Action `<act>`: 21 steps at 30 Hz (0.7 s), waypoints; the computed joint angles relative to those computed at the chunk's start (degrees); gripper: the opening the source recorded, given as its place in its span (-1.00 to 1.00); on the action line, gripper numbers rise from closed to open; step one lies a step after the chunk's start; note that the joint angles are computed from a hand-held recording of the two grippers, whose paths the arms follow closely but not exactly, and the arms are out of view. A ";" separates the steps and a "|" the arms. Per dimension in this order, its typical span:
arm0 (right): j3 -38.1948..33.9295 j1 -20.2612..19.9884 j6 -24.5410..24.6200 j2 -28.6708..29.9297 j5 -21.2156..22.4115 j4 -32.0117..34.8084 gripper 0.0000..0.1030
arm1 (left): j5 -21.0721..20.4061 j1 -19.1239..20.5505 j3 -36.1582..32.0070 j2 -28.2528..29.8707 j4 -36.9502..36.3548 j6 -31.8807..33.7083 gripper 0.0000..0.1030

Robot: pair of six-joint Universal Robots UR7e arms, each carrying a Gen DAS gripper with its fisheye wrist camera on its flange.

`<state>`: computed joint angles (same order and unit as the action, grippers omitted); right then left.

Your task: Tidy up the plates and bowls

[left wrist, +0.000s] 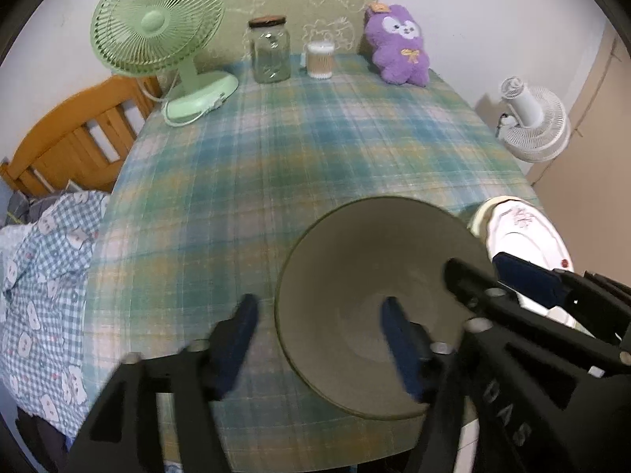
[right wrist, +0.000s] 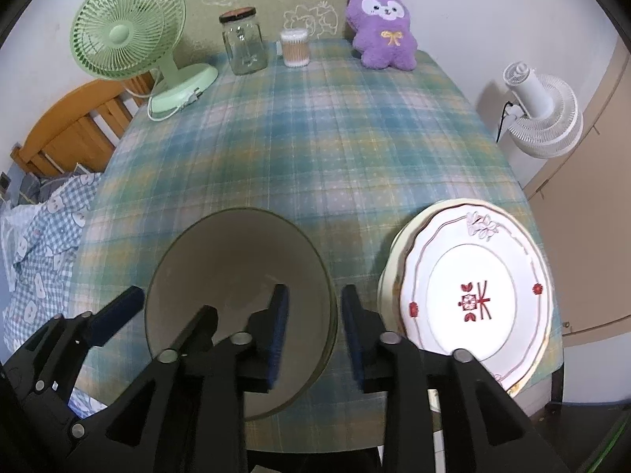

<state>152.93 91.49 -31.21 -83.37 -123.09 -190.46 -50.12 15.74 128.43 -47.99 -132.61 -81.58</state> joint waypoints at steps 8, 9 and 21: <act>0.24 0.84 -0.16 -2.53 0.24 0.67 0.27 | 1.90 -0.63 -0.67 -0.49 3.48 -0.45 0.72; 0.26 0.69 -0.21 -2.46 0.37 0.35 0.27 | 1.88 -0.42 -0.40 -0.51 2.74 -0.44 0.72; -0.88 -5.08 -1.96 2.83 3.98 -1.62 0.27 | 0.69 3.44 0.90 1.43 -0.36 -1.97 0.71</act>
